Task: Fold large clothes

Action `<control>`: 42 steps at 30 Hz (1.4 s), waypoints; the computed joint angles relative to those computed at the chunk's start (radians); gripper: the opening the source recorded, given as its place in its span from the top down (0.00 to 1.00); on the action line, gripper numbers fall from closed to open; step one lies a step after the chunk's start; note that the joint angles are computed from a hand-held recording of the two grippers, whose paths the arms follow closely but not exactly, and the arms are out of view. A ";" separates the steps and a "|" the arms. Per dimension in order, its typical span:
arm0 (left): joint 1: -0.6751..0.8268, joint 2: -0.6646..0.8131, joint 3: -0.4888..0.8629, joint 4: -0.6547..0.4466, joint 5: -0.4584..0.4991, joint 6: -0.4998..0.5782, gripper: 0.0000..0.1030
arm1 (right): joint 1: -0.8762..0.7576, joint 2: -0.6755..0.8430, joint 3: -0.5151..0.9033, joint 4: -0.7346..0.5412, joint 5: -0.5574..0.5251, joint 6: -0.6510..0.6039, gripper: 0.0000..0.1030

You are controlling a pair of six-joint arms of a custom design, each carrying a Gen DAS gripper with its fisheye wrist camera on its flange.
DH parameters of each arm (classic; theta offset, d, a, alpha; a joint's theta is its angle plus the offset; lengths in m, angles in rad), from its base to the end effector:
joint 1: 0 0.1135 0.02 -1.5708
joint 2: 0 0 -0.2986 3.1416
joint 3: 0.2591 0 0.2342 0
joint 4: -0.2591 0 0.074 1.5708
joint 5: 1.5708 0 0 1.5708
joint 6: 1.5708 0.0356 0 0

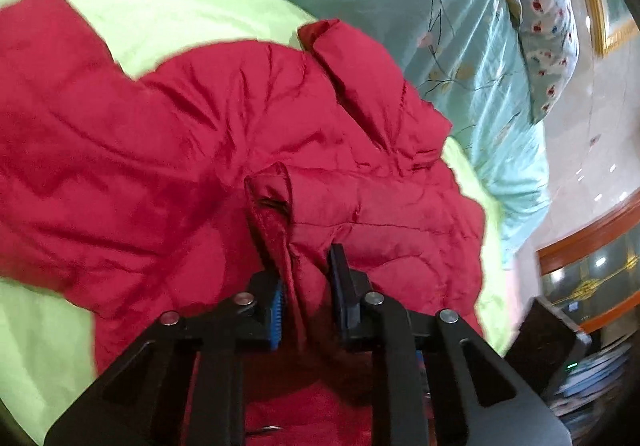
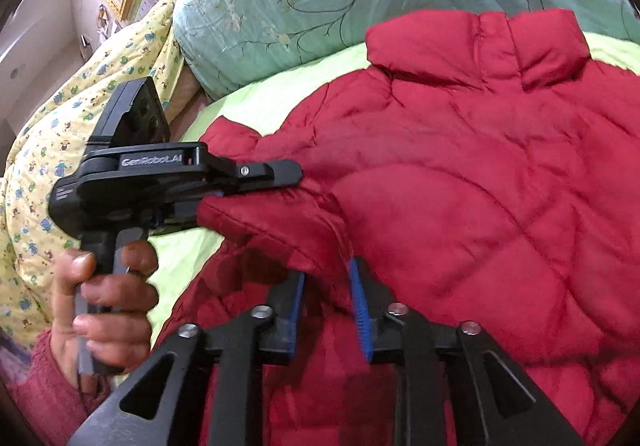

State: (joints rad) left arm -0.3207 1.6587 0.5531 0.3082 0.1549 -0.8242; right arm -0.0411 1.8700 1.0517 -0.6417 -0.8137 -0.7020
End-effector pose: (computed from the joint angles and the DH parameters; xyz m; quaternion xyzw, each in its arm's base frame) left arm 0.2618 -0.0927 0.1574 -0.2017 0.9015 -0.2639 0.2772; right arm 0.3182 0.0128 0.1767 -0.3182 0.8602 0.3497 0.1908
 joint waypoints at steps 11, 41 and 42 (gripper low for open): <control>-0.167 -0.002 0.142 -0.277 -0.424 0.230 0.83 | -0.248 0.076 0.269 0.056 0.159 0.133 0.49; -0.300 0.153 0.195 -0.247 -0.547 0.091 0.49 | -0.149 0.024 0.131 0.261 0.298 0.140 0.44; -0.302 0.152 0.193 -0.246 -0.549 0.089 0.49 | -0.129 0.018 0.125 0.250 0.295 0.128 0.44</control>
State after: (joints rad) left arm -0.6232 1.8110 0.7459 0.0621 -0.3936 -0.7353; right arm -0.1705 1.8881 1.1771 -0.3919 -0.5184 -0.5744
